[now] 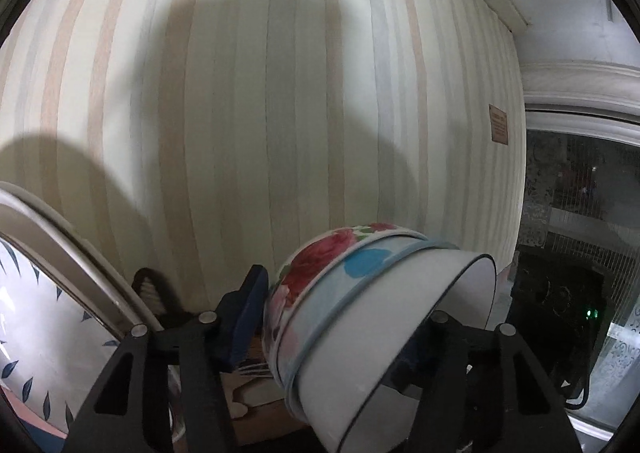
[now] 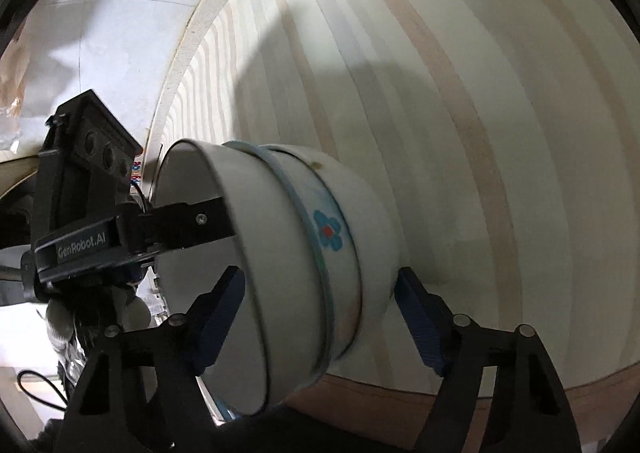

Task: Organize plates and bowls
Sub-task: 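Carry the bowl stack over the plate stack with the right gripper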

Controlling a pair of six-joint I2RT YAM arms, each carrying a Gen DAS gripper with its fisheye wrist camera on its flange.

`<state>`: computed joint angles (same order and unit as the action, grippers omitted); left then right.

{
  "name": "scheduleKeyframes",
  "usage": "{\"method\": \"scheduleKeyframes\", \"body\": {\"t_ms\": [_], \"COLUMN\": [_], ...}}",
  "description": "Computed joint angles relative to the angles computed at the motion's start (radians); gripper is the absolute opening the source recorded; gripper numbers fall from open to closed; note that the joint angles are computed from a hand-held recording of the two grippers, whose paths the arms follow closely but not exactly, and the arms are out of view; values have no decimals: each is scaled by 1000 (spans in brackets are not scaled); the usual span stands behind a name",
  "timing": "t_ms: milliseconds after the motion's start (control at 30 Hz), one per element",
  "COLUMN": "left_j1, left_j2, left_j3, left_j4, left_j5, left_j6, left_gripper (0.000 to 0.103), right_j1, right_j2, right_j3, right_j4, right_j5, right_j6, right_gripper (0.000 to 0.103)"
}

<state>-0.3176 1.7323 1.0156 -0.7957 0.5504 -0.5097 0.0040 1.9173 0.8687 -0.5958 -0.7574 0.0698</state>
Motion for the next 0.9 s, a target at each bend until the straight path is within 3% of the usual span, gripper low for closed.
{"method": "scheduleKeyframes", "body": {"t_ms": [167,400,633,900], "left_j1": [-14,-37,-22,11], "left_j2": [-44,-58,-93,-138], "left_j3": [-32,-42,-45,-47], "left_j4": [28,61,12,-61], "left_j5": [-25,-57,-78,-61], "left_j6": [5,-37,-30,-26], "left_gripper": [55,55,55,55], "right_j1": [1,12,32,97], "right_j2": [16,2,-12,-10], "right_j3": [-4,-5,11,38], "right_j4": [39,71,38,13], "right_j5": [25,48,33,-10], "right_j6": [-8,-10,-3,92], "right_gripper": [65,64,63,62]}}
